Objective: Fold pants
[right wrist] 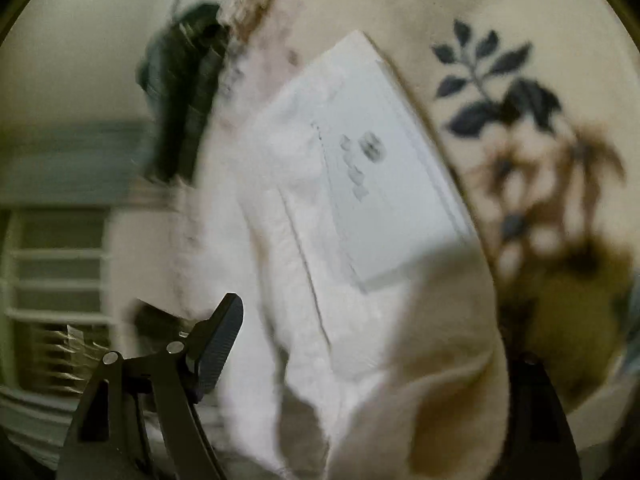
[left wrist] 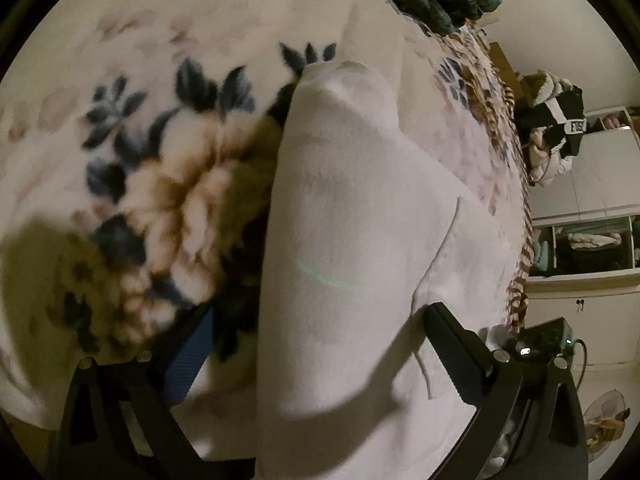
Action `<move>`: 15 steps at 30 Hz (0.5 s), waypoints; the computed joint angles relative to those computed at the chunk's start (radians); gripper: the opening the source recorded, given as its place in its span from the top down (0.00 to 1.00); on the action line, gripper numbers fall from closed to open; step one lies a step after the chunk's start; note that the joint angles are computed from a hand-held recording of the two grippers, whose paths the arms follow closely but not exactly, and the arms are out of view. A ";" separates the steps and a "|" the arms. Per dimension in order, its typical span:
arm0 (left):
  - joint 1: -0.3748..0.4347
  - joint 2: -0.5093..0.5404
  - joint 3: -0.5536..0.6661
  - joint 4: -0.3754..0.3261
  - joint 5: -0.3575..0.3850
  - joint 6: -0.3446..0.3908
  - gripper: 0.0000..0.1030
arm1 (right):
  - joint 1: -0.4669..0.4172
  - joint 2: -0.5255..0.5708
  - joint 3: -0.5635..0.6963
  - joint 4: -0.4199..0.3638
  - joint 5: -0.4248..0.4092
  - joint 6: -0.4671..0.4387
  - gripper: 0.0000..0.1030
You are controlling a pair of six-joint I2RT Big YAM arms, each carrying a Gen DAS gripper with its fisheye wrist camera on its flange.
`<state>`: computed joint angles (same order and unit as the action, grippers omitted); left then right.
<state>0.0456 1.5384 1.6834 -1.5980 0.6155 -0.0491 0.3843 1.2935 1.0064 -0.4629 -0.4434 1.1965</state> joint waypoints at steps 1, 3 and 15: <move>-0.001 0.001 0.001 0.004 0.002 -0.002 0.00 | -0.002 0.006 0.001 0.015 -0.011 -0.008 0.20; -0.006 0.002 0.004 0.017 0.002 -0.007 0.00 | -0.008 0.021 0.009 0.039 -0.045 0.011 0.22; -0.001 -0.034 0.007 0.043 0.092 0.037 0.62 | 0.032 0.010 0.104 -0.152 0.031 -0.069 0.71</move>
